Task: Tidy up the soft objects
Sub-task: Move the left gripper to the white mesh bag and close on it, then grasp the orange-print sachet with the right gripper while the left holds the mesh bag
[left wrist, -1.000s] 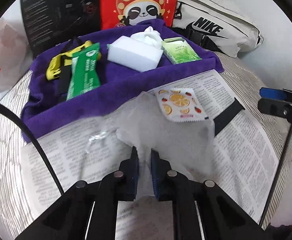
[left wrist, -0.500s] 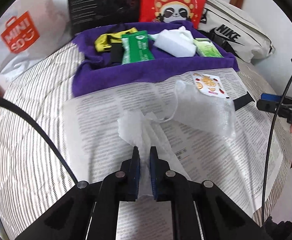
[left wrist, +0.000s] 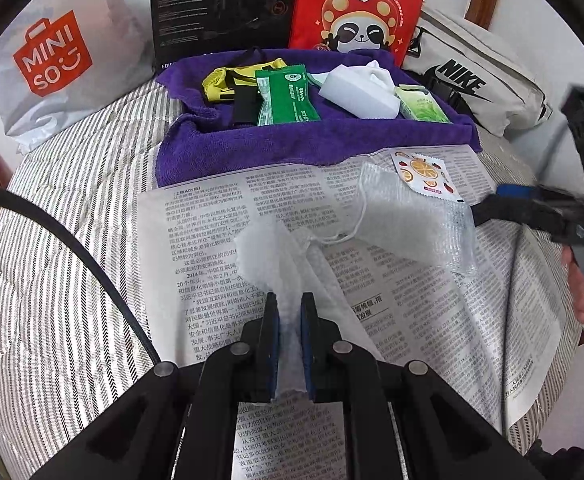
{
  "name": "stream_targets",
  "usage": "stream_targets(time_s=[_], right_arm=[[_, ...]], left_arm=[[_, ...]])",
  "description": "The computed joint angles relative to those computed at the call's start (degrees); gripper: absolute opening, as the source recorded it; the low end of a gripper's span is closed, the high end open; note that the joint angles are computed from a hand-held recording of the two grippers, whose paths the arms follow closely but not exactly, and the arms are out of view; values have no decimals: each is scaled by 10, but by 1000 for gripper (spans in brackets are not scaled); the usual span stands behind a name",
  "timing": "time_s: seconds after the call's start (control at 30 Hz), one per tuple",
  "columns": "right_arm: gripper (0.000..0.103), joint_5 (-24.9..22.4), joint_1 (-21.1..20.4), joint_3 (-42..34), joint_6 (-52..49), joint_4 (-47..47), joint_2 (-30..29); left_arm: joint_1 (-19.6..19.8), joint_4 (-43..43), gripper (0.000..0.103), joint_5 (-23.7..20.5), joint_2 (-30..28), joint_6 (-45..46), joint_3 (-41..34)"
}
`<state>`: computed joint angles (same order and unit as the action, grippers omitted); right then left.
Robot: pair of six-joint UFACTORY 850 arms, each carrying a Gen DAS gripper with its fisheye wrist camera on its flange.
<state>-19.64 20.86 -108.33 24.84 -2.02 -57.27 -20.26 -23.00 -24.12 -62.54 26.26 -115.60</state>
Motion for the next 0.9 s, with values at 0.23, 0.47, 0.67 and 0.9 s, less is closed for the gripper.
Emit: stream_targets(time_s=[0.23, 0.47, 0.67, 0.9], right_arm=[[88, -92, 12, -156, -9, -34, -95], [88, -135, 25, -260, 33, -111, -159], [65, -92, 18, -246, -24, -56, -150], [23, -68, 16, -194, -93, -2, -116]], left_arm=[[6, -31, 11, -16, -5, 31, -8], [5, -30, 11, -14, -4, 38, -6], [6, -37, 11, -16, -3, 42, -6], [5, -37, 11, -10, 0, 43, 1]])
